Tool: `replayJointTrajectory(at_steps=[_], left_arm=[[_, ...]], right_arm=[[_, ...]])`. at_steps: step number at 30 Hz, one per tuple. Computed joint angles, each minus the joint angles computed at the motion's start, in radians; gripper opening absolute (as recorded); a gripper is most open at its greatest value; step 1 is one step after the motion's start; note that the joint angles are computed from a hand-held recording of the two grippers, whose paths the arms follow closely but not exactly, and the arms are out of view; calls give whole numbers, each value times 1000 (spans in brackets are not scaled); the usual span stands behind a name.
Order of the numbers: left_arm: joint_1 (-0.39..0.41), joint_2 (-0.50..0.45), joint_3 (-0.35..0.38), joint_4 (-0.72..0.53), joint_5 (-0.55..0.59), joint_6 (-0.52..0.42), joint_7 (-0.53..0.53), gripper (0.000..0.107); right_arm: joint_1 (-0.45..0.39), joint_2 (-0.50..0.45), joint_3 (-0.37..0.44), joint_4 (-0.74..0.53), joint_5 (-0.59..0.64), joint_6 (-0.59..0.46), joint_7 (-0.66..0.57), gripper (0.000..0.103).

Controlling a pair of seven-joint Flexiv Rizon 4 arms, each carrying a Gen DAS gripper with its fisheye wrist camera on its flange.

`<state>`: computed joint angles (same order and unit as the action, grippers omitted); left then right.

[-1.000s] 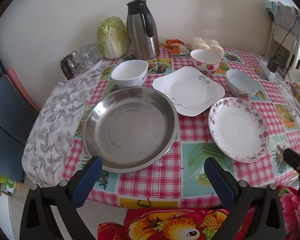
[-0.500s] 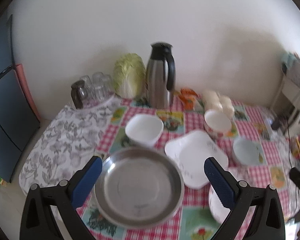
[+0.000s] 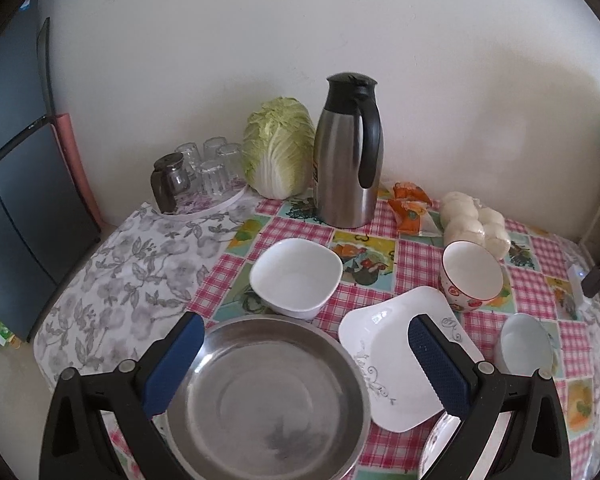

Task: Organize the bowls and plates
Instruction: 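Move both tools down to the rim of the steel basin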

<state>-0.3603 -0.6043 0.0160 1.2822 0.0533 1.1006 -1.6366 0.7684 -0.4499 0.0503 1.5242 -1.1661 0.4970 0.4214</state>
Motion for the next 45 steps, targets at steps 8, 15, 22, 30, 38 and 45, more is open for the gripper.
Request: replayJointTrajectory(at_steps=[8,15,22,30,38,45], left_arm=[[-29,-71,37,-100,42,-36,-95,103],[8,-81,50,-124,55,-90,-94,103],[97,-34,24,-13,17,-33,-64,103],[178,-47,-17,20,-115,-91,15,103],[195,-133,-24,-71,-152,-256,40,103],[186,-194,-9,-144,-137,-346,50,103]], right_arm=[[-33,-38,-21,3,32,69,-2,103],[-45,-63,-30,-20,68,95,-29,103],[-28,-121,-53,-93,71,168,-120,103],[-9,-254,-71,-264,211,246,-282,103],[-10,-371,-67,-380,448,339,-367,103],[-6,-397,-88,-362,574,472,-308,103]])
